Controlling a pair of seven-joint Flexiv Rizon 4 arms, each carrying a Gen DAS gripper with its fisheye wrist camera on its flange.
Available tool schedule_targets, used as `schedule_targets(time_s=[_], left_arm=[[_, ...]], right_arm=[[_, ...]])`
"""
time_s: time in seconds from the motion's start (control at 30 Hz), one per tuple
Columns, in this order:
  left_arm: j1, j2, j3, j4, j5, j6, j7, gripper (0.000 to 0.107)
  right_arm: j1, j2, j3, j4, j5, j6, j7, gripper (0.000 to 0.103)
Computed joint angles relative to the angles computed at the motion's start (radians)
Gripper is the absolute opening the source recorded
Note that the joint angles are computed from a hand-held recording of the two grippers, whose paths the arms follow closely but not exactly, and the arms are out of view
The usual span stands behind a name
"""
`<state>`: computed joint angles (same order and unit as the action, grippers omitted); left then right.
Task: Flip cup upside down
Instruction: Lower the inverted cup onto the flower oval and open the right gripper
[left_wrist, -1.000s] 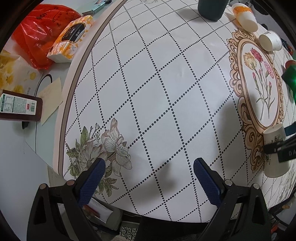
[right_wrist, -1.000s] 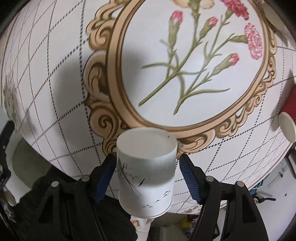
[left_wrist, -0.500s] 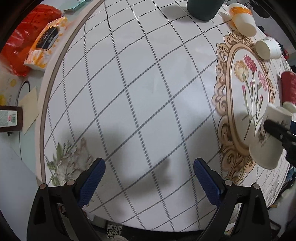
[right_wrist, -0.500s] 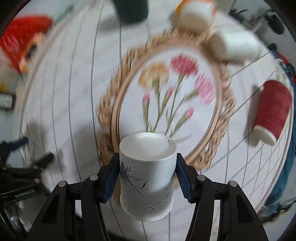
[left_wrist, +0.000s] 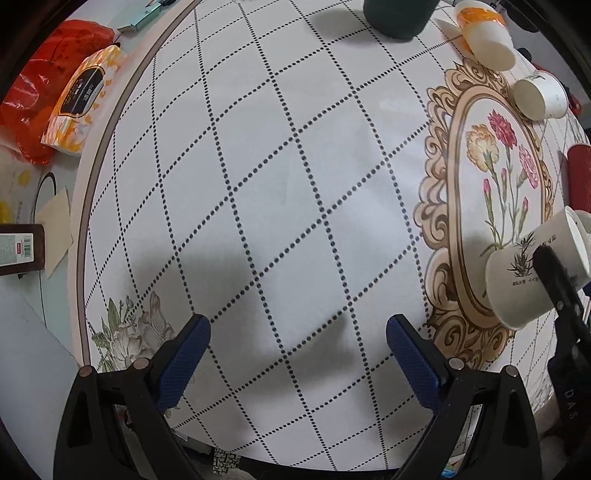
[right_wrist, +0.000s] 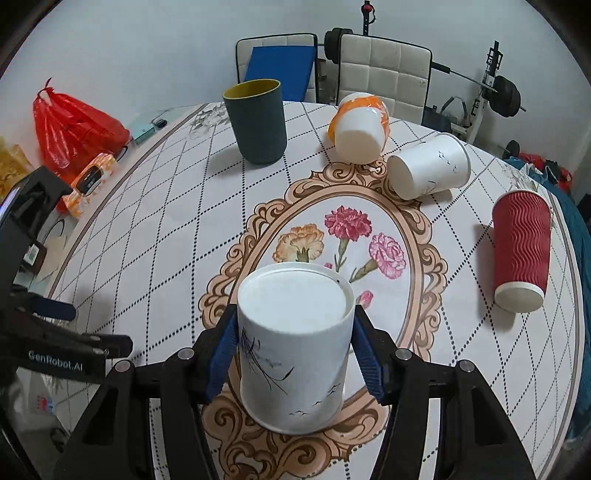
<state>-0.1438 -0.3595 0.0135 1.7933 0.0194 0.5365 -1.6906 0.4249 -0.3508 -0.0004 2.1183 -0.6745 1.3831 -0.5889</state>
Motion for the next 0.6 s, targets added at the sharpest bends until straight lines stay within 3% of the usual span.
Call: schedule_targets(time_s=[0.1,0.2,0.37,0.5,0.6], left_arm=[[-0.01,0.023,-0.004,0.027,0.004,0.026,-0.001,0.098],[-0.014,0.049,-0.007,0.048,0.004,0.045,0.007,0.098],[-0.03,0.116,-0.016,0.074,0.025,0.08,0.028,0.098],[-0.036,0.193,-0.025,0.112,0.036,0.125,0.075,0.098],[-0.026,0.252,-0.025,0.138,0.015,0.145,0.128,0.098]], right_arm=[[-0.015,0.015,0.032,0.008,0.033,-0.036,-0.039,0.064],[-0.037,0.026,0.08,0.002,0.106,-0.088,-0.085,0.078],[-0.037,0.096,0.104,0.02,0.156,-0.174,-0.065,0.093],[-0.035,0.205,0.136,0.052,0.166,-0.321,0.034,0.094],[-0.036,0.289,0.183,0.056,0.21,-0.491,0.106,0.095]])
